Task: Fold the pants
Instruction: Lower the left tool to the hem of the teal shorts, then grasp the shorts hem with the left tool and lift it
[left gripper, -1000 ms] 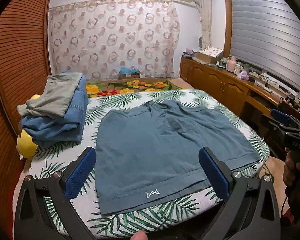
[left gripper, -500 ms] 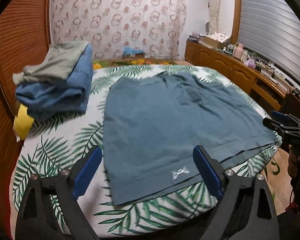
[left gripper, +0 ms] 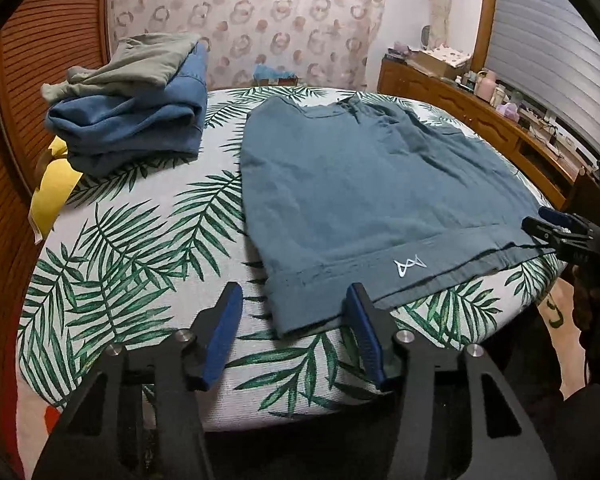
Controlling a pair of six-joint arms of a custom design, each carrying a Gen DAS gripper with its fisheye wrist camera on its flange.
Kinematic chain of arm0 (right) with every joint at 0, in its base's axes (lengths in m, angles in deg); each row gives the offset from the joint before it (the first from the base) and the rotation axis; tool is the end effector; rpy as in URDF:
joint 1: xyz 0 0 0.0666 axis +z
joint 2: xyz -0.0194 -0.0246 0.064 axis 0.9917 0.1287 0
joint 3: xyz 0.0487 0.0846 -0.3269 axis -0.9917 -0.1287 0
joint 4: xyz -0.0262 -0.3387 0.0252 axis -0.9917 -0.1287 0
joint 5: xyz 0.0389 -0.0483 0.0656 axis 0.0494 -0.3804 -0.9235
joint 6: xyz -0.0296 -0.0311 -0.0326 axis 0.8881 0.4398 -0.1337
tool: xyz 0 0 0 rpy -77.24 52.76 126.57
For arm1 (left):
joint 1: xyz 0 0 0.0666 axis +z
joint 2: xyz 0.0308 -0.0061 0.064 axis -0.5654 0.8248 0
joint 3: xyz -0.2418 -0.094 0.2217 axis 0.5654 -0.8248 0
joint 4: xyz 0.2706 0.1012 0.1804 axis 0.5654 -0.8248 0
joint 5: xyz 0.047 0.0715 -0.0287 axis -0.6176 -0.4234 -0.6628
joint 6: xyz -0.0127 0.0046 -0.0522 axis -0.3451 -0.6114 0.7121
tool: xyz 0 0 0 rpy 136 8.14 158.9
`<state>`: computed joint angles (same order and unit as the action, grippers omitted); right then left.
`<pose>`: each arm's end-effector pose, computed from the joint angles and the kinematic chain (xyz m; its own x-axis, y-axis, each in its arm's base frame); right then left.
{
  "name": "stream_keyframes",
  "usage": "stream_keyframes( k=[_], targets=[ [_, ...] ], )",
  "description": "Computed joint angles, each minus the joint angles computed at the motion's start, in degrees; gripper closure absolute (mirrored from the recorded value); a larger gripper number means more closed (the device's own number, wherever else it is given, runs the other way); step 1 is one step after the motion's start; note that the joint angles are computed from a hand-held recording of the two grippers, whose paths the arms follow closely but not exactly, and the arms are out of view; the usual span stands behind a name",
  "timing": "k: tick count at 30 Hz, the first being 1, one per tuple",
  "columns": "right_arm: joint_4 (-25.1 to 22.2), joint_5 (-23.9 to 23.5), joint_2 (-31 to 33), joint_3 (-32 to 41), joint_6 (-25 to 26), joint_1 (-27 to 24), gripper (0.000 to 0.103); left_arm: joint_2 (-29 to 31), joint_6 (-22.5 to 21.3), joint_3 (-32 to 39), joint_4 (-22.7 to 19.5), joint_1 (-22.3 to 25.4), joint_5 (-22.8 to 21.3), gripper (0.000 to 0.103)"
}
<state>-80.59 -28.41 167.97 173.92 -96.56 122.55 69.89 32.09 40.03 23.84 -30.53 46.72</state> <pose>0.3370 0.2511 0.4464 -0.5799 0.1285 -0.8045 0.2436 0.9697 -0.0207 0.5371 0.0191 0.3751 -0.6243 0.3568 -0.6949 0.5638 0.8216 -0.0846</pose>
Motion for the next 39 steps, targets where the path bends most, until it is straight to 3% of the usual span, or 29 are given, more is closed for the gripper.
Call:
stream_keyframes(
  k=[9, 12, 15, 20, 30, 34, 37, 39],
  targets=[
    [2.3, 1.9, -1.4, -2.3, 0.9, 0.8, 0.013, -0.7, -2.5, -1.3, 1.0, -0.1, 0.7, 0.07],
    [3.7, 2.6, -2.1, -4.2, 0.7, 1.5, 0.013, -0.6, -2.1, -0.8, 1.0, 0.4, 1.4, 0.087],
    [6.0, 1.4, -0.1, -2.8, 3.4, -0.7, 0.013, 0.2, -1.5, 1.0, -0.2, 0.7, 3.8, 0.094],
    [7.0, 0.9, 0.3, -2.5, 4.4, -1.4, 0.013, -1.0, -1.7, 1.3, 0.8, -0.6, 4.9, 0.096],
    [6.1, -1.0, -1.0, -2.9, 3.9, -1.7, 0.013, -1.3, -2.5, 6.3, -1.2, -4.7, 9.1, 0.096],
    [6.1, -0.1, -2.3, -3.4, 3.7, -1.1, 0.013, 0.5, -2.2, 10.9, -3.1, -7.0, 10.2, 0.096],
    [6.0, 1.8, -3.0, -3.8, 4.2, -0.4, 0.013, 3.7, -2.8, 18.3, -9.1, -9.0, 12.4, 0.096],
    [6.2, 3.1, -3.5, -4.3, 4.6, 0.2, 0.013, 4.0, -3.6, 20.0, -9.8, -10.5, 12.0, 0.096]
  ],
)
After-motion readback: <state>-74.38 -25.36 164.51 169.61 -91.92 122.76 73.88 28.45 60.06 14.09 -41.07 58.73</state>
